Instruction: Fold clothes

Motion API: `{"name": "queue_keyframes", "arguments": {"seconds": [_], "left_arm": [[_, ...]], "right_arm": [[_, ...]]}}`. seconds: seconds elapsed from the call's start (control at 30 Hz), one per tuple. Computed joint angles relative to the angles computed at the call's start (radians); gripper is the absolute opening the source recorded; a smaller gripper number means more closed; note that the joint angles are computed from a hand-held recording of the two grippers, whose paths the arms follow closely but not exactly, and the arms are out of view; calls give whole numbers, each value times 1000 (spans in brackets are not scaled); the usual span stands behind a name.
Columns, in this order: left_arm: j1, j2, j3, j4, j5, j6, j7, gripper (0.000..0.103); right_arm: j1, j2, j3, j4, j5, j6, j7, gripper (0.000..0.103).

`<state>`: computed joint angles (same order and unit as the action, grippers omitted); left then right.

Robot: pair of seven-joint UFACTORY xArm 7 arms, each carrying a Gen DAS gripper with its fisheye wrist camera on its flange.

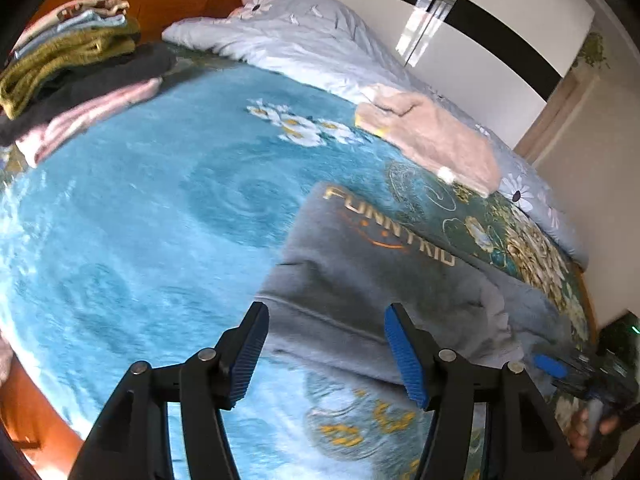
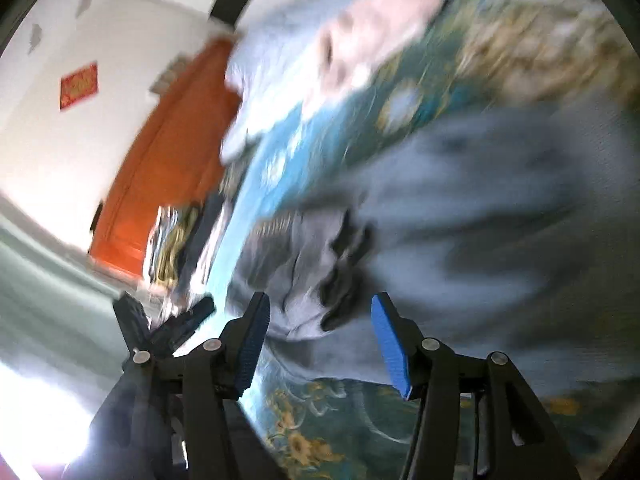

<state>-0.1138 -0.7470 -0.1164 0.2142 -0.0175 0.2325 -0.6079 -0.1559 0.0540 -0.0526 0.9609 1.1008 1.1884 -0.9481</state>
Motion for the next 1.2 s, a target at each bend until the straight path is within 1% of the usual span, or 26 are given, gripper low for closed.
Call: {"name": "queue_keyframes", "arguments": {"seconds": [0.03, 0.07, 0.13, 0.2, 0.27, 0.3, 0.33, 0.4, 0.5, 0.53, 0.57, 0.6, 0.63, 0.67, 0.7, 0.73, 0.77, 0.8, 0.87, 0.9, 0.97, 1.03, 1.1, 1.17, 1.2], "left_arm": [[8, -46, 3, -17, 14, 28, 16, 67], [14, -87, 9, -33, 24, 54, 33, 71], [19, -119, 34, -59, 24, 75, 57, 74], [24, -146, 61, -84, 18, 92, 83, 74], [-26, -110, 121, -89, -23, 59, 126, 74], [-44, -81, 132, -83, -35, 52, 146, 74], [-45, -56, 121, -73, -37, 58, 155, 74], [-44, -15, 97, -60, -38, 63, 169, 74], [-46, 3, 88, -57, -47, 70, 183, 74], [-44, 3, 92, -61, -53, 67, 185, 74], [-43, 1, 91, -66, -59, 64, 185, 74], [-44, 6, 94, -67, -64, 61, 187, 74], [-45, 12, 97, -68, -68, 58, 190, 74], [-47, 17, 100, -68, -73, 55, 193, 74], [-49, 21, 103, -68, -78, 55, 197, 74], [-50, 24, 106, -67, -82, 53, 200, 74], [-51, 24, 108, -69, -88, 49, 200, 74], [-52, 24, 110, -70, -93, 45, 202, 74], [-63, 32, 123, -68, -104, 33, 214, 74], [-70, 37, 128, -67, -108, 24, 224, 74], [-87, 48, 139, -65, -119, 7, 242, 74], [-103, 69, 147, -57, -130, -16, 256, 74], [-79, 100, 120, -42, -119, -37, 253, 74], [-25, 139, 70, -26, -90, -67, 227, 74], [-21, 161, 75, -21, -86, -91, 227, 74]], "right_arm": [[18, 34, 18, 22, -15, 29, 19, 54], [27, 70, 28, 38, -13, 23, 65, 54], [27, 115, 39, 65, -9, 24, 102, 54], [27, 97, 47, 46, -21, 4, 113, 54], [32, 117, 58, 67, -4, -9, 128, 54], [35, 127, 64, 83, 4, -12, 150, 54], [38, 127, 71, 89, 12, -12, 164, 54], [41, 139, 82, 106, 29, 0, 155, 54], [47, 164, 93, 130, 31, 26, 173, 54], [48, 163, 94, 126, 30, 21, 176, 54], [50, 162, 95, 121, 28, 16, 180, 52], [52, 165, 97, 123, 26, 12, 183, 45], [54, 168, 98, 125, 23, 7, 188, 42], [63, 173, 104, 131, 15, -3, 199, 34], [70, 175, 109, 135, 3, -10, 207, 17], [75, 173, 112, 139, -9, -13, 211, 14], [90, 164, 120, 141, -19, -37, 220, 14], [94, 156, 123, 144, -18, -40, 218, 14], [88, 147, 126, 162, 19, 7, 207, 13], [80, 143, 127, 179, 55, 55, 203, 13], [81, 129, 132, 213, 110, 106, 187, 13], [89, 129, 134, 246, 151, 139, 187, 13], [103, 133, 143, 287, 195, 166, 193, 13], [119, 141, 151, 322, 229, 179, 202, 13], [126, 147, 155, 336, 242, 183, 208, 13]]}}
